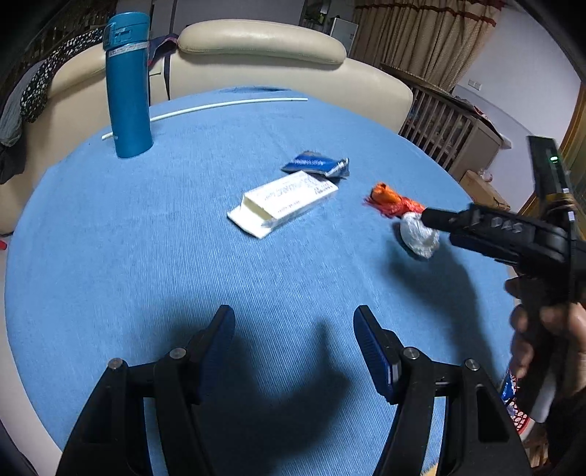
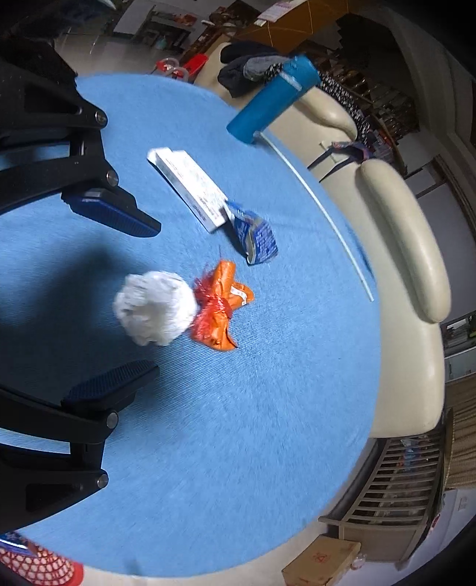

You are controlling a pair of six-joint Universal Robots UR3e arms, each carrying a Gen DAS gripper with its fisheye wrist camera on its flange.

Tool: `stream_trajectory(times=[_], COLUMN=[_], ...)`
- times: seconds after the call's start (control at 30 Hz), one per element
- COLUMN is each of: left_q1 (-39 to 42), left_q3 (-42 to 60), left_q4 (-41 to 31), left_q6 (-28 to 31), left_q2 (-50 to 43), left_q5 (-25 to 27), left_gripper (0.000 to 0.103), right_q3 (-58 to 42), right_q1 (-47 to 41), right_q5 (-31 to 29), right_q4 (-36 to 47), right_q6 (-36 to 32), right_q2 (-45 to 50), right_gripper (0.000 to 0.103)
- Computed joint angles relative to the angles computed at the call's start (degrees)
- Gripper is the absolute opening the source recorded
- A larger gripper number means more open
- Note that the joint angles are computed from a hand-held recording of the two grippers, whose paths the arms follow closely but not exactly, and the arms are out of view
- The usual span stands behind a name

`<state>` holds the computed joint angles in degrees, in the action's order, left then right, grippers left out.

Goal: Collect trash
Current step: 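Move both open tools back over the table, then grasp the white tissue ball with the right tool while the left grasps the white medicine box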

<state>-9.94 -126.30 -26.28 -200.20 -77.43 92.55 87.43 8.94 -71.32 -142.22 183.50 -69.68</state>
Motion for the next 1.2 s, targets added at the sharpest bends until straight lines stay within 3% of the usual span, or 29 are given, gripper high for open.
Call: stream_trajectory(times=[0.1,0.17,0.23,0.3,0.53,0.77,0.83,0.87,0.9,1.2], left_q1=[1.8,2.9,3.5,4.1,6.0,7.6,6.7,6.9,6.9,5.4], left_q3=[3.2,5.4,9.0,12.0,25.9,35.9,33.8,33.1,32.7,17.2], left_q4=[0.0,0.5,1.2,1.9,-3.5,-12.2,-8.9,-9.1,-9.7,-5.9], left_q6=[2.4,4.1,6.4,9.1,17.8,21.2,21.3,21.1,20.8,14.1], left_q2=[-2.8,-4.9,-8.3,-11.5,-23.9,-32.7,-32.2,-31.3,-30.6,-17.7], left_q5=[-1.0,-1.8,-2.2,-2.9,-3.4,-5.5,-3.1,-3.4,-3.6,-2.4], left_gripper=[0.068,0.071,0.076,0.077,0.078,0.078,0.066,0.055,0.053,0.049], right_q3=[-4.4,-5.5,-6.1,-6.0,-2.0,3.7,5.0,5.5,6.1,12.6], right_q1=[0.9,0.8,0.9,1.0,-0.6,-2.4,-2.8,-2.9,-3.1,-2.1], right_q5=[-1.6,-1.0,-1.2,-1.0,0.9,2.7,2.9,3.0,3.1,4.1], right_q4=[1.0,1.6,1.9,1.6,0.4,-0.7,-0.8,-0.9,-1.0,-3.4], right_q6=[0.9,0.5,0.0,-0.6,-2.6,-3.6,-3.7,-3.7,-3.8,-3.5], right_q2=[4.5,5.9,6.7,7.1,4.4,0.6,-0.5,-0.9,-1.5,-7.8], right_gripper=[0.073,0.063,0.047,0.044,0.041,0.041,0.041,0.041,0.041,0.04])
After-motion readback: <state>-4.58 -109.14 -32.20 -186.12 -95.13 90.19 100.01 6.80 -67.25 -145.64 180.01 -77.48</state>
